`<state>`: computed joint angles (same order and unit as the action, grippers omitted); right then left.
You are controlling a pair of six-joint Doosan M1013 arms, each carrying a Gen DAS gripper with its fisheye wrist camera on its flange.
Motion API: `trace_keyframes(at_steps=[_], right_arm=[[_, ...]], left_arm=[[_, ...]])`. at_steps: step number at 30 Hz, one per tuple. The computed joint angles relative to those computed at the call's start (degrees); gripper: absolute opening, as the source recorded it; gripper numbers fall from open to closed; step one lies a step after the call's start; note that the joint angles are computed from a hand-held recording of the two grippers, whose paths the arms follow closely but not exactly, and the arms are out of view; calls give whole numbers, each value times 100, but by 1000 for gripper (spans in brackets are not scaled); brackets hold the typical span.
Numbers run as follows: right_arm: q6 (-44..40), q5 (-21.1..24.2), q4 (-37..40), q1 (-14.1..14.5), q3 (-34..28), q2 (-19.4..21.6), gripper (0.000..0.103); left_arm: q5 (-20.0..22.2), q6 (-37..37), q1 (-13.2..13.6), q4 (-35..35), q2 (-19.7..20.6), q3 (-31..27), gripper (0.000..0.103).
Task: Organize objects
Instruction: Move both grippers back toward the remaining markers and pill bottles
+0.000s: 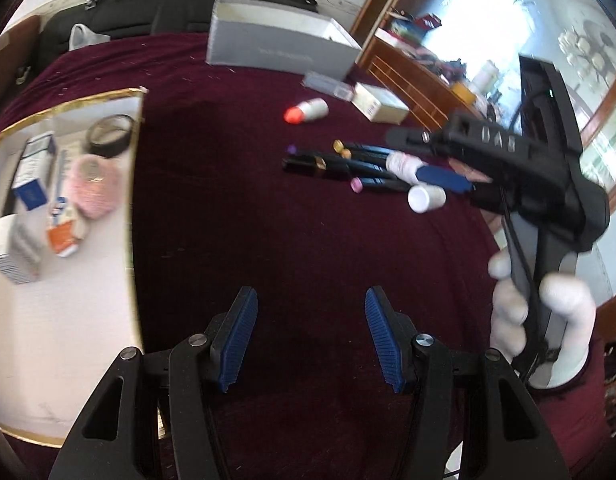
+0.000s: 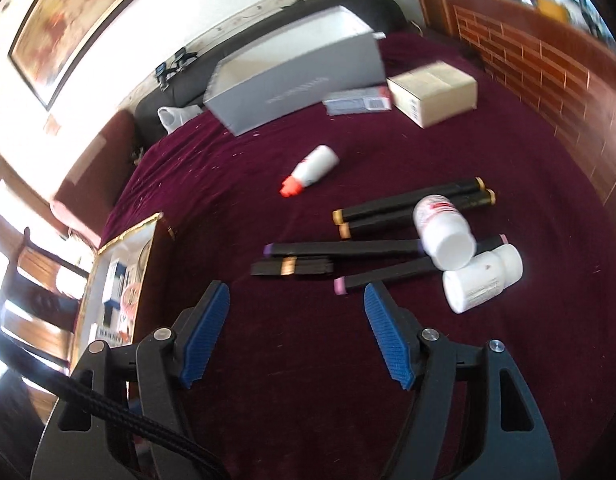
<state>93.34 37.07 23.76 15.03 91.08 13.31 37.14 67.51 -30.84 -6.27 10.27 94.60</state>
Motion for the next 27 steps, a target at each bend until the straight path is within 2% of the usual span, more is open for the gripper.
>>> trace_keyframes(at_steps=[3,7,11,15,18,20,22,23,25,27], right_arm=[[-392,201,578,-171,-111,173,70],[-341,393,586,-255,-395,467,70],[-216,604,395,-275,-696,760,70],[-490,771,757,-311,-830,896,74],[-986,1346,1479,-362,-936,1033,74],[-1382,2083,2063,-389,-1001,1154,75],[-1644,2309,2225,-363,-957,1111,75],[-1759,2251,2211,-337,-907,1034,75],[-1579,1849,1759,-252,-840,882,75],[-974,1412,649,-70,-857,784,75]], left_arm=[[63,-19,-61,60,156,-65,50],[219,-47,-74,51,329,-137,50],[-35,-52,-97,214,284,-24,50],[-453,275,-44,-192,201,174,56],[-620,286,-50,-205,165,242,57],[-650,393,-30,-336,156,259,59],[-715,539,-15,-503,168,265,61],[-729,568,-14,-535,159,275,63],[-741,636,-19,-580,167,267,66],[-754,703,-14,-645,168,268,67]])
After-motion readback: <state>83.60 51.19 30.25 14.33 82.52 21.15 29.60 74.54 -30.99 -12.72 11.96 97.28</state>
